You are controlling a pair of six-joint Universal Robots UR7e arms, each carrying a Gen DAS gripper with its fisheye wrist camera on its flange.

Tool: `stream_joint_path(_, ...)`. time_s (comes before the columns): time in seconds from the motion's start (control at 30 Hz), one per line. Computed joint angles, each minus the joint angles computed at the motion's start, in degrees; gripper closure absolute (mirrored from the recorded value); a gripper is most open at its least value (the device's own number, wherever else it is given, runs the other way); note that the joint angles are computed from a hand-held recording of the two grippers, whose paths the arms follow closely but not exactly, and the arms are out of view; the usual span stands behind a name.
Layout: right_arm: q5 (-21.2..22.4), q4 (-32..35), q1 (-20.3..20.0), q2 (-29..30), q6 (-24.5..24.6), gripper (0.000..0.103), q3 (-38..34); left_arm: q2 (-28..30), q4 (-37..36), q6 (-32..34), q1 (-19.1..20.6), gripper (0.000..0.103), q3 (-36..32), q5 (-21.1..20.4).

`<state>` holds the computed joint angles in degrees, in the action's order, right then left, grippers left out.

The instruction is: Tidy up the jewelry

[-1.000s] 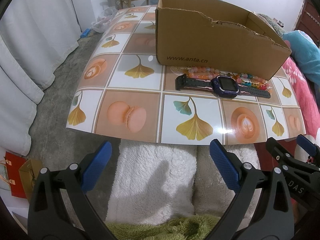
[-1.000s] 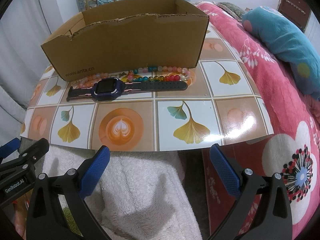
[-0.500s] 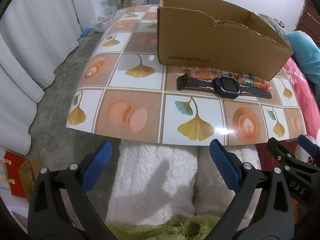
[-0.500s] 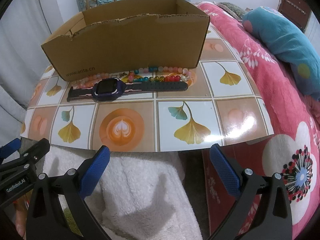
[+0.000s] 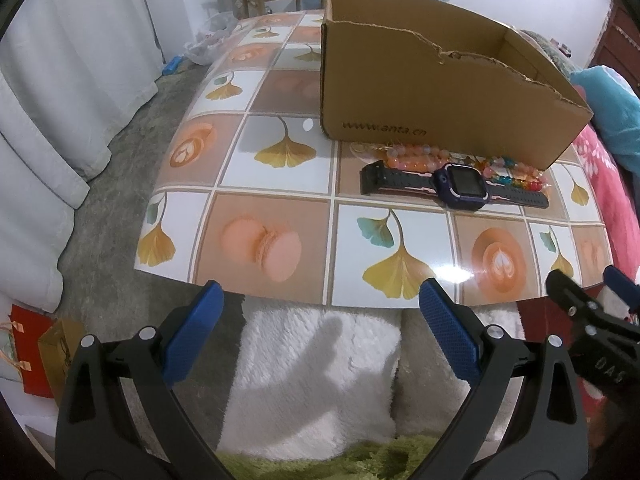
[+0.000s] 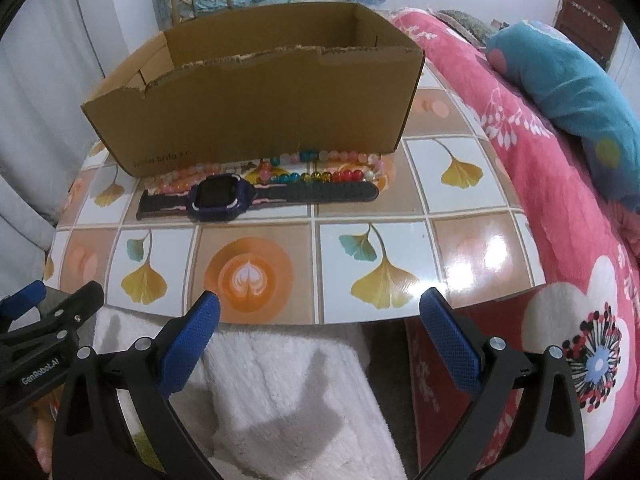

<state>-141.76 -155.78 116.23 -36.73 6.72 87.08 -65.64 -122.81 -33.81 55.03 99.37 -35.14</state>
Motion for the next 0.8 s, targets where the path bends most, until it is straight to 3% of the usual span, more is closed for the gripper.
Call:
stream_joint_path(0.37, 2.21, -2.33, -1.32, -0.52, -0.31, 0.006, -3.23, 0.99, -2.35, 6.63, 1.42, 0.008, -2.92, 1.7)
stream_joint_path(0.47, 2.93, -2.97, -2.05, -0.08, -1.33, 0.006, -5.32, 1.88, -7.77, 11.27, 1.94, 0.008, -4.06, 1.06)
stream_joint_path(0.57, 3.89, -3.1, -2.82, 0.75, -2.64, 0.006, -8.06, 3.31, -18.09, 20.81, 2.95, 0.008, -5.42, -3.25)
stream_joint_path(0.63, 4.66, -2.9, -3.35, 1.56, -3.49, 0.006, -10.22, 5.04, -20.63, 24.61, 3.38, 0.008, -7.69, -4.64)
stream_joint_path(0.8, 7.21, 0.03, -4.7, 3.58, -3.96, 0.006, -15.16, 9.8, -14.09, 24.62, 3.87, 0.008, -14.74, -3.81)
